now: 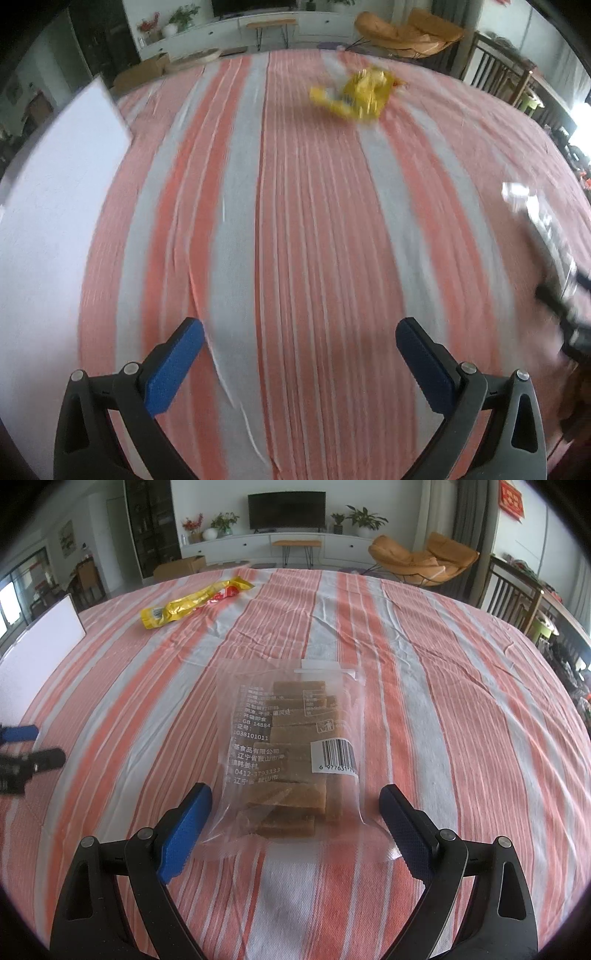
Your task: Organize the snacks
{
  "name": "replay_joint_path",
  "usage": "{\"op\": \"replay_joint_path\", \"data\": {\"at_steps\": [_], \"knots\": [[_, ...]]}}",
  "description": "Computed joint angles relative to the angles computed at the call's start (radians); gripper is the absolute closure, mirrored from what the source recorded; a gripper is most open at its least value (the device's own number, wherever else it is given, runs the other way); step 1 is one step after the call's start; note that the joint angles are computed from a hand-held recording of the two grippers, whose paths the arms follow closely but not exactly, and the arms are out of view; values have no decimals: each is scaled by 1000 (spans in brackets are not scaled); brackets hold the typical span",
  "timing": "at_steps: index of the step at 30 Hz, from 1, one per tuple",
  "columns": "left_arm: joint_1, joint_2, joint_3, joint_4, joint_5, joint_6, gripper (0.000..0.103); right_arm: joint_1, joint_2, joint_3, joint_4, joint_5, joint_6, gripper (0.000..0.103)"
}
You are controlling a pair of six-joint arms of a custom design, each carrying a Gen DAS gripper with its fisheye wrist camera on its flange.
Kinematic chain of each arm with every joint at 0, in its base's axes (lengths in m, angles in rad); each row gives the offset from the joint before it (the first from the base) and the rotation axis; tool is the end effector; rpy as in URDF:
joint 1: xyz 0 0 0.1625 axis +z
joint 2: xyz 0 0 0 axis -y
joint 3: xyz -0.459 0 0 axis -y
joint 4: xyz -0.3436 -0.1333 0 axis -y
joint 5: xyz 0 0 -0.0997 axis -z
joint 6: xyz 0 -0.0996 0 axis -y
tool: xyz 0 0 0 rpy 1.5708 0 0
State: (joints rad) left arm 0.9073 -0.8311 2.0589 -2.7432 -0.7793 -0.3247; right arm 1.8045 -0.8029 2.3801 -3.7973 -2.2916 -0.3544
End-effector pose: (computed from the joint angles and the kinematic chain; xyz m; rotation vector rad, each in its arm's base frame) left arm -0.1598 -0.5359 0.1026 0.4298 2.3487 -0.4148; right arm 0.1679 -0.4136 0.1498 0.3866 -2.2813 0.7190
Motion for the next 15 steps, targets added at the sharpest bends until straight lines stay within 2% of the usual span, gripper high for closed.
{"op": "replay_joint_path", "data": {"at_steps": [3, 5, 7, 9, 10, 12, 15], "knots": [[-1, 35, -120, -62, -5, 173, 0, 0, 0, 0, -1, 0, 0, 9], [4, 86, -252, 0, -9, 265, 0, 0, 1, 1, -2, 0, 0, 9], [3, 156, -381, 94, 31, 322, 0, 0, 1, 1, -2, 0, 0, 9], [4, 217, -471, 114, 50, 394, 0, 0, 1, 1, -2, 0, 0, 9], [11, 250, -525, 118, 34, 430, 0, 0, 1, 1, -2, 0, 1, 9], [30, 305, -629, 163, -5, 448, 0, 1, 1, 1, -2, -1, 1, 9], [61, 375, -764, 238, -22, 445, 0, 1, 1, 2, -3, 0, 1, 9]]}}
